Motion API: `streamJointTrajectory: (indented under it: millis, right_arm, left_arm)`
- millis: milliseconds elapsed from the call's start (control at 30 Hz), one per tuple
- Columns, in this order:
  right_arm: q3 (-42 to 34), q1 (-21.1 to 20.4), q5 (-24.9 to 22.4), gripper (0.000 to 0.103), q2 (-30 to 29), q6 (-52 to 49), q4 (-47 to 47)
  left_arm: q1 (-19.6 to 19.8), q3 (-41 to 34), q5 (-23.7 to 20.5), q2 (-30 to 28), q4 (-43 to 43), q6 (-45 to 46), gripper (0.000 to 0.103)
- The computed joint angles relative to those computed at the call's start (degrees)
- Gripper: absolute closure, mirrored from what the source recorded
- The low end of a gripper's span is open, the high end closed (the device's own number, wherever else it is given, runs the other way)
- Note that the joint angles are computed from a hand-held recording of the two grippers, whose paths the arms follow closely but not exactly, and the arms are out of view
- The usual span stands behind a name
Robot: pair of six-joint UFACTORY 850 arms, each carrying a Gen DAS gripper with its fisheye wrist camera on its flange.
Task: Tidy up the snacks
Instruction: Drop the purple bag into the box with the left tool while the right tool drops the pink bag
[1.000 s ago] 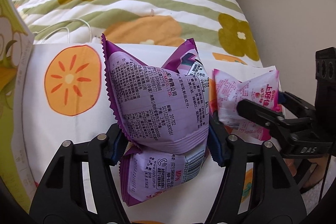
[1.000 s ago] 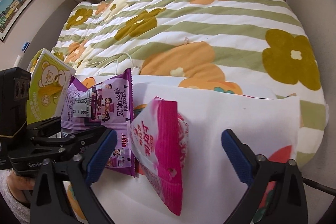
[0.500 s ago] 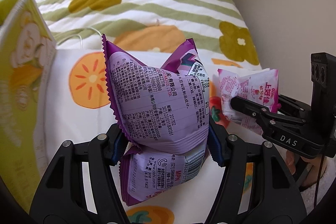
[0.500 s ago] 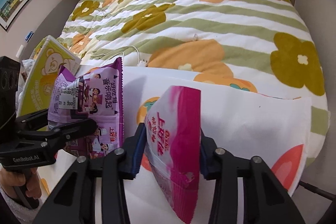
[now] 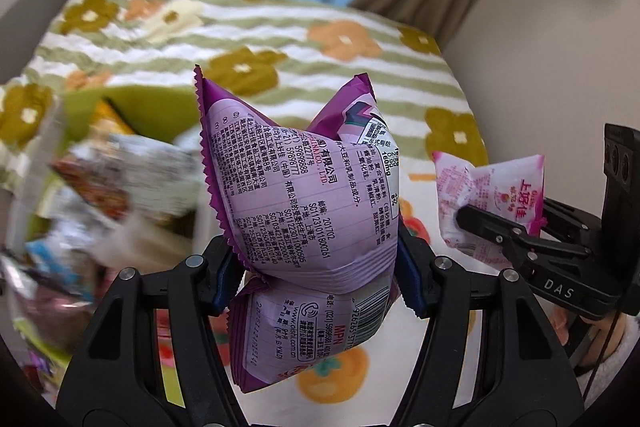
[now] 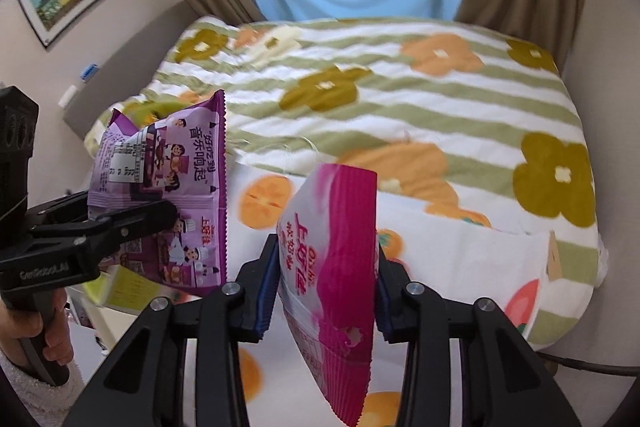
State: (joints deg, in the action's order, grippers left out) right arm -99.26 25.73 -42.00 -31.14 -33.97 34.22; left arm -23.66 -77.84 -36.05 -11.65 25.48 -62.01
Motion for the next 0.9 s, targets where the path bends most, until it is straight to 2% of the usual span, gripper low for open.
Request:
streamJointTrajectory:
  millis: [100, 233, 467, 633, 767, 900]
  right_arm:
    - [0.3, 2.4, 1.5, 0.066, 1.6, 0.0, 0.8]
    - [0.4, 6.3, 3.5, 0.066, 3.1, 1.7, 1.9]
    - [-0.9, 13.0, 7.7, 0.066, 3.2, 9.2, -0.5]
    - [-1.8, 17.6, 10.0, 0.066, 2.6, 19.5, -7.6]
    - [-2.5, 20.6, 10.2, 0.066, 1.4, 29.7, -14.7]
    - [-2.4, 22.4, 9.6, 0.066, 0.4, 39.6, -20.1]
  left_arm:
    - [1.1, 3.1, -1.7, 4.9, 3.3, -1.1, 0.042]
    - [4.0, 7.6, -2.2, 11.4, 3.5, 1.6, 0.042]
    - [10.9, 13.4, -1.6, 18.5, -2.9, 14.7, 0.042]
    - [17.4, 16.8, 1.4, 21.1, -13.1, 28.6, 0.042]
    - [21.0, 17.9, 2.2, 20.8, -21.2, 39.9, 0.042]
    - [22.9, 18.9, 2.0, 20.4, -28.0, 48.9, 0.042]
